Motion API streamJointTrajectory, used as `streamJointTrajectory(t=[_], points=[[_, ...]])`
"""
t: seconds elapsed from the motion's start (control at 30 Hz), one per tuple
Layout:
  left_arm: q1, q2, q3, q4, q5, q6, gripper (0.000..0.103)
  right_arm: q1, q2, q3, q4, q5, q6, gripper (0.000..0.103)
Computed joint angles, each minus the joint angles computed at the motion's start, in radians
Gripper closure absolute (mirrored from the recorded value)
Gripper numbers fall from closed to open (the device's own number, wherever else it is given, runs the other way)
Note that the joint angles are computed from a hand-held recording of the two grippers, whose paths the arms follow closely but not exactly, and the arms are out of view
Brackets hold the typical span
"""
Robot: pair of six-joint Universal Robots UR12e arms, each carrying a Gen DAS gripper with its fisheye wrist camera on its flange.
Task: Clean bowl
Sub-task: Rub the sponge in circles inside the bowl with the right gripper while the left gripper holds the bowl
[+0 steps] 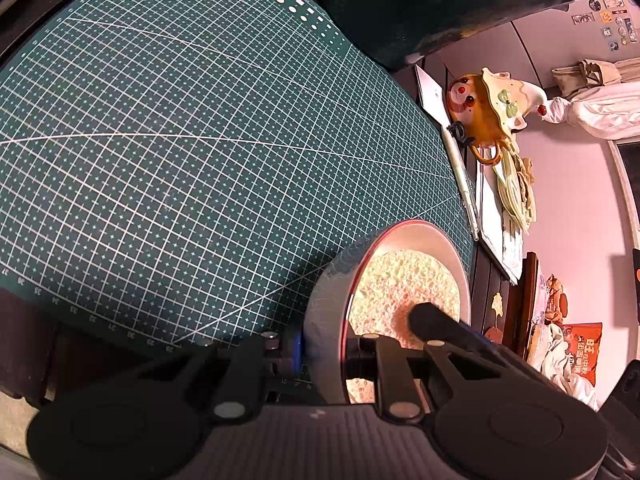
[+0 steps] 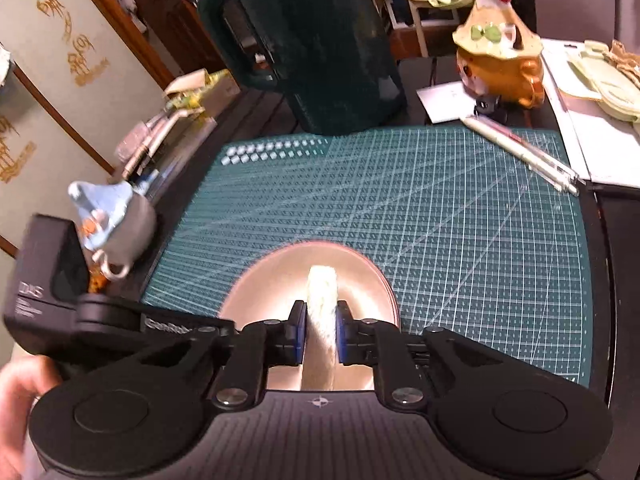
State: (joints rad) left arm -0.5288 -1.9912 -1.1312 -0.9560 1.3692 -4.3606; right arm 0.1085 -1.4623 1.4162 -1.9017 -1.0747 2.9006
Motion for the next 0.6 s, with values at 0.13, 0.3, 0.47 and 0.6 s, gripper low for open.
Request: streamJointTrajectory(t=[0.13,0.3,0.47,0.6], points=[[0.001,0.001,-0.003,0.001,-0.001,0.001,0.086,0.005,-0.003,0.005,-0.011,-0.015,-0.008,0.088],[0.002,0.011,-0.024,0.014,-0.002,0.001,0.086,0.018,-0.002,0.005,0.010,-0.044,-0.046,0.089],[0.002,0.005,-0.010,0.004,-0.003,0.005,0.085,0.041,-0.018,0.030,-0.089,-0.157,-0.067,0.091],[0.000,-0.001,0.001,-0.002,-0.001,0.005,0.085,0.052,-0.037,0.052,-0.179,-0.213,-0.101,0.091]])
